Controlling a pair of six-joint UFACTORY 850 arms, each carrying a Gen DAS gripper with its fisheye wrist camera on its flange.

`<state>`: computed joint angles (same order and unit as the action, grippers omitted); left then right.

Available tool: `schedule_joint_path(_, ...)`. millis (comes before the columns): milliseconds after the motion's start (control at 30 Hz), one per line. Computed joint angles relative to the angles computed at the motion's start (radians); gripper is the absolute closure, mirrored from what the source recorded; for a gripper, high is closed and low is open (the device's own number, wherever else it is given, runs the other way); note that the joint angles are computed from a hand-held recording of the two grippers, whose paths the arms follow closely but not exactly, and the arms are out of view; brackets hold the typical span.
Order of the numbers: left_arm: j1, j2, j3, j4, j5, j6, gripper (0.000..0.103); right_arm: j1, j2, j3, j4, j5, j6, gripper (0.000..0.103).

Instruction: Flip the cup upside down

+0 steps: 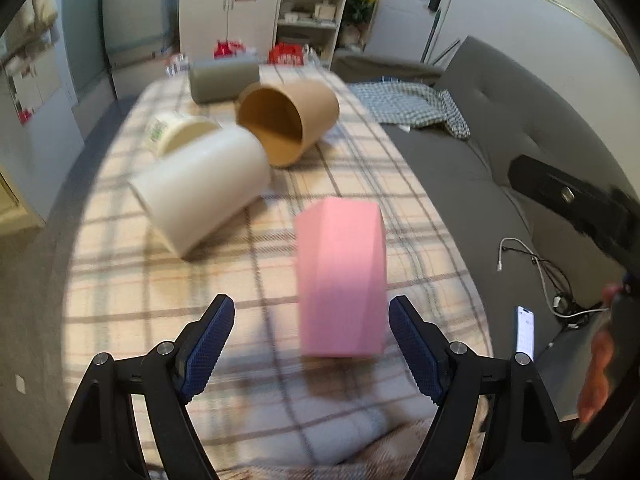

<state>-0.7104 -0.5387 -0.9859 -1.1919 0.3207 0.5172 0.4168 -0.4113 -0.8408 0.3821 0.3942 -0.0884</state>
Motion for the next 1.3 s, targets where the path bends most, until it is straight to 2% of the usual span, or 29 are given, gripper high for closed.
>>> schedule_joint_path(133, -0.023, 0.06, 0.08, 0.028, 0.123, -0.001, 0.02, 0.047, 0.018, 0.008, 0.122, 0.014, -0.093, 0.0)
schedule_joint_path(200, -0.031, 0.081, 0.111, 0.01, 0.19, 0.023, 0.002, 0.078, 0.019, 0.011, 0.206, 0.027, -0.158, 0.0)
schedule_joint_path(267, -0.038, 0.096, 0.151, 0.013, 0.278, -0.014, 0.001, 0.105, 0.012, 0.007, 0.267, 0.023, -0.199, 0.0)
schedule_joint_path(533, 0.016, 0.119, 0.218, -0.004, 0.317, -0.111, 0.001, 0.177, -0.062, -0.042, 0.429, -0.043, -0.318, 0.0)
schedule_joint_path(600, 0.024, 0.126, 0.235, 0.006, 0.337, -0.134, 0.001, 0.191, -0.094, -0.071, 0.528, -0.069, -0.385, 0.0)
schedule_joint_path(700, 0.047, 0.135, 0.254, 0.027, 0.328, -0.178, 0.001, 0.202, -0.152, -0.118, 0.538, -0.123, -0.37, 0.0)
schedule_joint_path(800, 0.064, 0.144, 0.273, 0.063, 0.315, -0.236, 0.001, 0.216, -0.193, -0.158, 0.676, -0.14, -0.513, 0.001)
schedule_joint_path(900, 0.079, 0.151, 0.287, 0.091, 0.307, -0.281, 0.001, 0.211, -0.227, -0.185, 0.725, -0.167, -0.557, 0.006)
schedule_joint_path(967, 0.084, 0.15, 0.29, 0.106, 0.301, -0.3, 0.001, 0.201, -0.254, -0.206, 0.774, -0.201, -0.604, 0.018)
schedule_joint_path(1033, 0.086, 0.148, 0.289, 0.109, 0.298, -0.302, 0.001, 0.191, -0.263, -0.214, 0.799, -0.237, -0.631, 0.04)
schedule_joint_path(1100, 0.085, 0.146, 0.287, 0.107, 0.297, -0.299, 0.001, 0.19, -0.255, -0.209, 0.759, -0.239, -0.597, 0.046)
schedule_joint_path(1300, 0.074, 0.143, 0.278, 0.079, 0.303, -0.255, 0.001, 0.196, -0.204, -0.166, 0.55, -0.184, -0.432, 0.049)
